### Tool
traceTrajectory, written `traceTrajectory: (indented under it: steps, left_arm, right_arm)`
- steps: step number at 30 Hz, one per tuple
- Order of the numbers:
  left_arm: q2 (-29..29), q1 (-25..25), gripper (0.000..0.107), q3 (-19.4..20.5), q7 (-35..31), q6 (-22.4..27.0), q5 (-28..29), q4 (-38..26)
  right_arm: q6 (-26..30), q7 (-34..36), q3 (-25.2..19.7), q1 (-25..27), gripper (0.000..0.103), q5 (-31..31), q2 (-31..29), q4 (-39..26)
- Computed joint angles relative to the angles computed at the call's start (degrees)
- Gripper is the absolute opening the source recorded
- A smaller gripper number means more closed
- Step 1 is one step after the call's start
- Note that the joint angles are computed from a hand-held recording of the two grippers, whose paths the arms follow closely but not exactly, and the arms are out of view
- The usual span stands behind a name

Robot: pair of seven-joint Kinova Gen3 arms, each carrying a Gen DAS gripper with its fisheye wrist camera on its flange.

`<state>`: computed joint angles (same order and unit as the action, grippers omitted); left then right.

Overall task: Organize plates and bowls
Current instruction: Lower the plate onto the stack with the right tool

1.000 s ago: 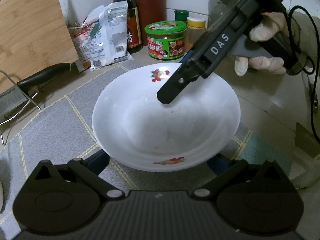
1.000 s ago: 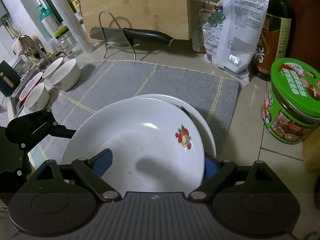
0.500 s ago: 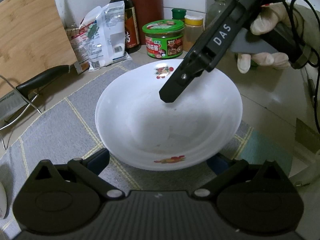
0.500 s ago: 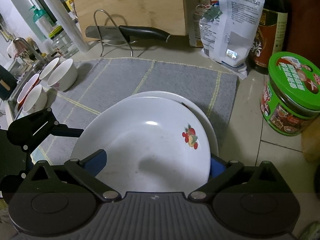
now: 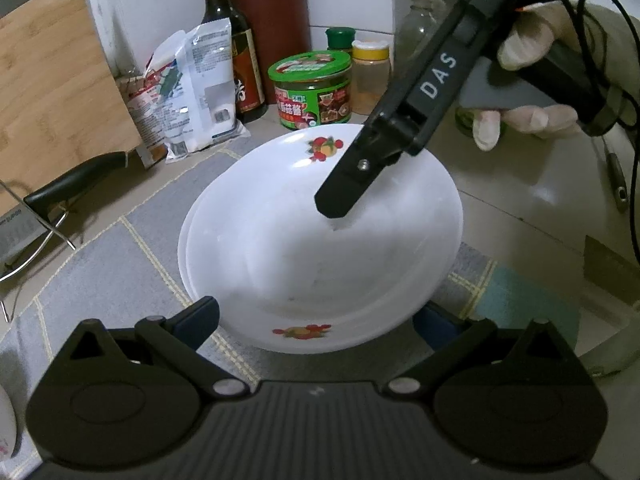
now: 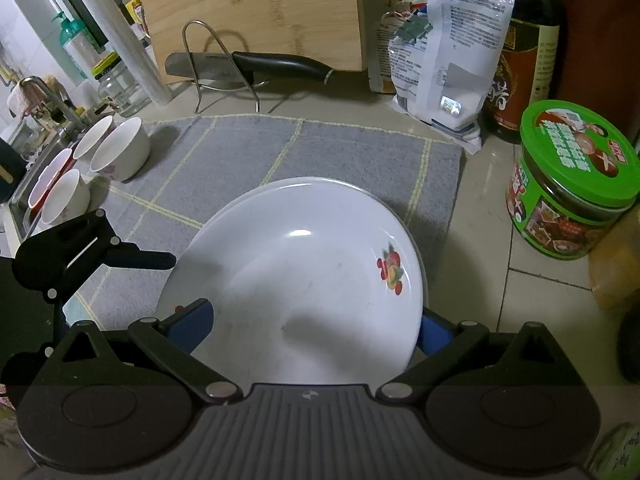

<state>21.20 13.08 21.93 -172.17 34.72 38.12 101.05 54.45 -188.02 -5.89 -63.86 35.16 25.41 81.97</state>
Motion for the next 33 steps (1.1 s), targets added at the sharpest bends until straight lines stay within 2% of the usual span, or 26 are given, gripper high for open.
traceTrajectory:
  steps: [15, 27, 33]
  left_arm:
    - [-0.5, -0.7, 0.102, 0.0, -1.3, -0.5, 1.8, 0.7]
    - [-1.0, -1.6, 0.102, 0.9, -3.8, -3.1, 4.5, 2.6]
    - [-1.0, -1.3, 0.102, 0.7, -2.8, -4.3, 5.0, 3.1]
  right_arm:
    - [4.0, 2.5, 0.0, -0.2, 0.103, -2.1, 1.7, -3.7]
    - [6.5, 4.0, 0.4, -0.7, 0.103, -3.0, 2.8, -5.8]
    - [7.3, 4.7, 0.4, -0.9, 0.103, -3.0, 3.0, -6.3]
